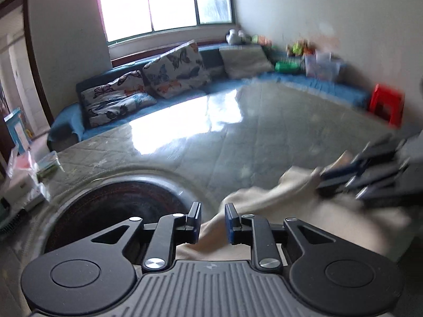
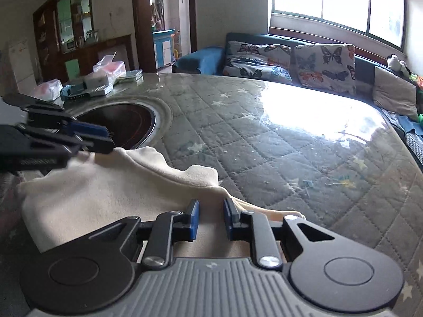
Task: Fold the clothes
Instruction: 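Lay the folded hem over the collar and open both grippers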
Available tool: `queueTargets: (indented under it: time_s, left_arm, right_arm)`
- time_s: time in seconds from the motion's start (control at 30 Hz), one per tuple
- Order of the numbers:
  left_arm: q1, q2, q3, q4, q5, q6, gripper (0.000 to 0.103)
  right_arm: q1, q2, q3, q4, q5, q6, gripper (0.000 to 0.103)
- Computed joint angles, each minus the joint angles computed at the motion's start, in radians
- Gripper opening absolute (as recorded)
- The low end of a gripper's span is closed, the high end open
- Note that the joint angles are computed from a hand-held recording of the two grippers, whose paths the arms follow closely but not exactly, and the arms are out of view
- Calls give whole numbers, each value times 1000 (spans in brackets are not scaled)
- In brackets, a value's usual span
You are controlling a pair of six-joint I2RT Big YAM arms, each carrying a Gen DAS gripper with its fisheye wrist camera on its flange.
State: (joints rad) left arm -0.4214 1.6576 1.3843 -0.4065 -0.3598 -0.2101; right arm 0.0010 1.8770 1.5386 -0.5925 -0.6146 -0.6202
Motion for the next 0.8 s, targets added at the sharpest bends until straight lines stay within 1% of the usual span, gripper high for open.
queueTargets:
  time_s: [0.07, 0.13, 0.23, 0.3, 0.43, 0.53, 0.6, 0.63, 0.7, 0.73, 0.8]
  left_arm:
    - [-3, 0, 5, 8, 46, -30, 22]
    - [-7, 22, 27, -8, 83, -49, 22]
    - [-7, 61, 60, -40, 100, -78, 22]
    - [-2, 77, 70, -50, 111, -98, 22]
    - [4, 80, 62, -35, 116, -103, 22]
    - [4, 77, 58, -33, 116, -102, 22]
    - [2, 75, 55, -30, 114, -99, 22]
    - [1, 72, 51, -26, 112, -96, 22]
    - [-3, 60, 38, -13, 106, -88, 22]
    - [-6, 51, 30, -7, 100, -84, 22]
    - [-17, 22, 3, 11, 89, -75, 22]
  right_arm:
    - [0, 0, -6, 13, -2, -2, 18]
    - [-1, 1, -7, 20, -6, -6, 18]
    - [-9, -6, -10, 21, -16, 9, 18]
    - [-20, -29, -29, 31, -22, -3, 18]
    - [-31, -28, -27, 10, 5, -43, 18]
    - [-39, -19, -17, 0, -6, -32, 18]
    - [-42, -38, -31, 3, -22, -34, 18]
    - [-44, -46, -37, -2, -30, -48, 18]
    - [-51, -82, -68, -34, -58, -120, 18]
    - [-53, -91, -76, -45, -64, -139, 18]
    - [-57, -139, -126, -63, -84, -222, 18]
